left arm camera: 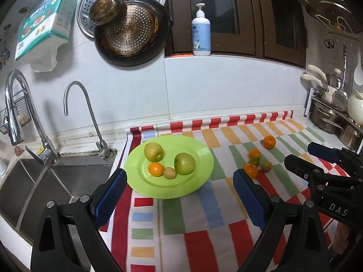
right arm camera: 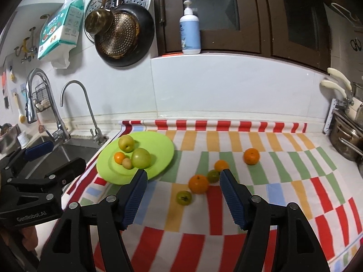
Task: Organize fruits
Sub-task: 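Withdraw the right gripper from the plate toward the remaining fruit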
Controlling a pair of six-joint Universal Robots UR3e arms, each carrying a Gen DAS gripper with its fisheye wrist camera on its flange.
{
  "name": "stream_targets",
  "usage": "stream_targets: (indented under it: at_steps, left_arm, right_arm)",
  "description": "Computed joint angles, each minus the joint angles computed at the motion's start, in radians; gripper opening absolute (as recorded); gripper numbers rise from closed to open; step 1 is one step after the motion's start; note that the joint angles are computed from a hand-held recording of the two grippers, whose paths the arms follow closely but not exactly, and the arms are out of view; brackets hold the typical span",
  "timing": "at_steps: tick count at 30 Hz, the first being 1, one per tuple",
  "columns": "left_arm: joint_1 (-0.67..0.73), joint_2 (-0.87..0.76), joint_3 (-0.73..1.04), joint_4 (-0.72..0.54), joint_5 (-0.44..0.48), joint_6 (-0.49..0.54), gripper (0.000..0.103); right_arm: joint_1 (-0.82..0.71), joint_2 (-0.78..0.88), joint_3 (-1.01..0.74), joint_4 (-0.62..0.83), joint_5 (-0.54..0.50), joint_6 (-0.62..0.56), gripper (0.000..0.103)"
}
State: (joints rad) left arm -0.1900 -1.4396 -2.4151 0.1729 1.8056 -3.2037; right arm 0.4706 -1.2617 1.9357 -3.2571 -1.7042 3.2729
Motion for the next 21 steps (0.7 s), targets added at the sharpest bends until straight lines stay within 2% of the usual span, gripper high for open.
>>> stream_targets:
  at_steps: [10,21]
  left_arm:
    - [-0.202,-0.129,0.114,-0.021,0.192,-0.128,0.096]
    - [-0.301,-0.276,0.235,-0.059,0.278,-0.206,0.096]
  right_arm:
    - [-0.128,-0.111,0.153,-0.051,0.125,-0.084,0.067]
    - [-0.264,-0.143,0.228,-0.07,0.273,-0.2,0.067]
